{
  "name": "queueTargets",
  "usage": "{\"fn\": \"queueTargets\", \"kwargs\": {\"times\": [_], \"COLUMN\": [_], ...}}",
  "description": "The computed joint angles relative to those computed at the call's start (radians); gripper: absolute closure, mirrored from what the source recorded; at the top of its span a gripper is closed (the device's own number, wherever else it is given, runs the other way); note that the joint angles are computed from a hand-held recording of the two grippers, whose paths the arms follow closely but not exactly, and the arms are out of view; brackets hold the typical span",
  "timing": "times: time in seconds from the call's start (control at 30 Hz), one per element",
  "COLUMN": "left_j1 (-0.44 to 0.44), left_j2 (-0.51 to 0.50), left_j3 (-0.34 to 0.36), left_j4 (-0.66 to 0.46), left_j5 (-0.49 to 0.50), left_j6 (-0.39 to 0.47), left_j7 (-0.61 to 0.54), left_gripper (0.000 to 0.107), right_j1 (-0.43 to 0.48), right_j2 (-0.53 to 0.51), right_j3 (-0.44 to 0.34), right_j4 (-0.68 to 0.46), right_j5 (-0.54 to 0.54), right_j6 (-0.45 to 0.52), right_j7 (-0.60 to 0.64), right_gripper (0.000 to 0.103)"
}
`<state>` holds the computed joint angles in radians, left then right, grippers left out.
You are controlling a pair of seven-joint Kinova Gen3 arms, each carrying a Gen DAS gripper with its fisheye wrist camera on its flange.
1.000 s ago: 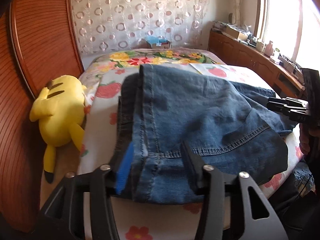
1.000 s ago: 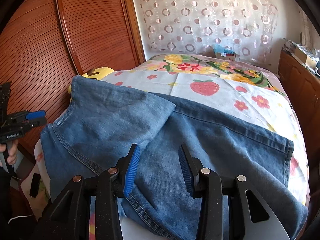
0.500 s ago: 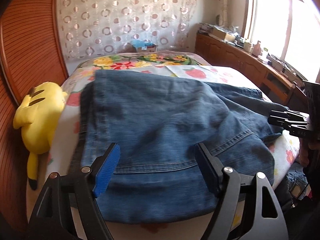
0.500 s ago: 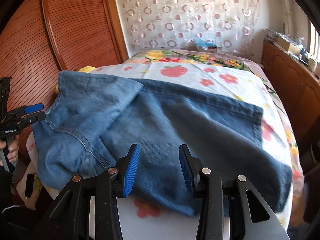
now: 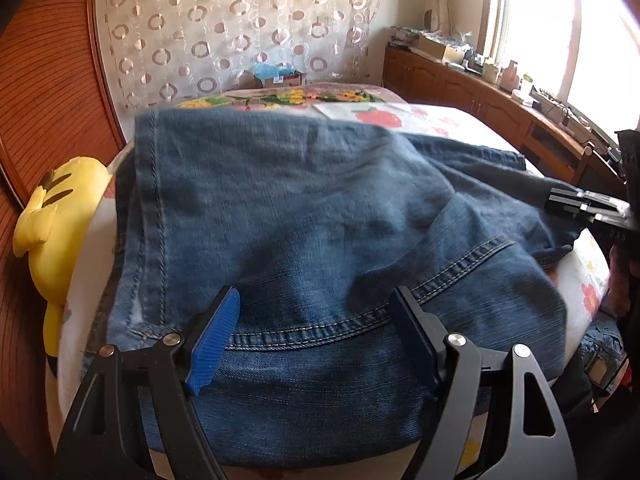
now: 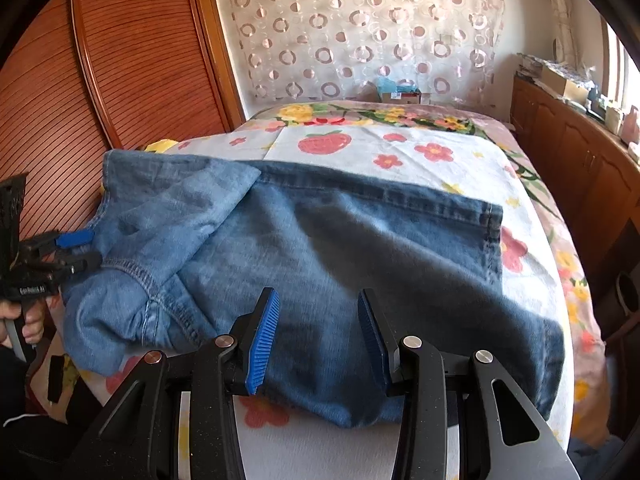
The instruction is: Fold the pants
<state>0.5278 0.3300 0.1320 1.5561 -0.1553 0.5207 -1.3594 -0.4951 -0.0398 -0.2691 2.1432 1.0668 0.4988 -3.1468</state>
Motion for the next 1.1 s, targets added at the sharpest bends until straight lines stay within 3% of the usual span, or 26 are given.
{"fn": "queueTargets", "kwargs": {"times": [0.1,0.17,0.37,0.57,0.73,0.9,1.03,1.1], "left_j1": [0.023,0.043,0.094,0.095,0.099,0.105,0.104,0.104], "left_j2": [0.016,0.018,0.013,0.008,0.007,0.008,0.010,0.010], "left_j3": [-0.017,-0.034,-0.074,-0.075,-0.079,-0.085,-0.083,-0.084], "left_j4": [0.005,0.018,0.055,0.069,0.076,0.079,0.079,0.079], "left_j5": [-0.020,-0.046,-0.127,-0.156,-0.172,-0.185,-0.187,-0.189], "left_j6": [-0.007,-0.025,-0.077,-0.095,-0.107,-0.114,-0.115,-0.117], "left_j7": [0.028,0.053,0.124,0.152,0.165,0.177,0.179,0.179], "left_gripper": [0.030,0.030,0.029,0.029,0.029,0.029,0.029,0.029], "right_j1": [0.001,0.001,0.024,0.085,0.127,0.147,0.143,0.116], "right_j2": [-0.019,-0.042,-0.137,-0.188,-0.198,-0.179,-0.111,-0.104], "right_j3": [-0.005,-0.021,-0.068,-0.091,-0.149,-0.127,-0.139,-0.081], "right_j4": [0.011,0.034,0.109,0.166,0.154,0.126,0.073,0.069], "right_j5": [0.014,0.029,-0.036,-0.112,-0.112,-0.042,-0.012,-0.011], "right_j6": [0.028,0.066,0.142,0.110,0.139,0.103,0.171,0.136], "right_j7": [-0.019,-0.056,-0.088,-0.077,-0.097,-0.092,-0.068,-0.075], "right_gripper": [0.060,0.050,0.048,0.048,0.048,0.048,0.048,0.048]}}
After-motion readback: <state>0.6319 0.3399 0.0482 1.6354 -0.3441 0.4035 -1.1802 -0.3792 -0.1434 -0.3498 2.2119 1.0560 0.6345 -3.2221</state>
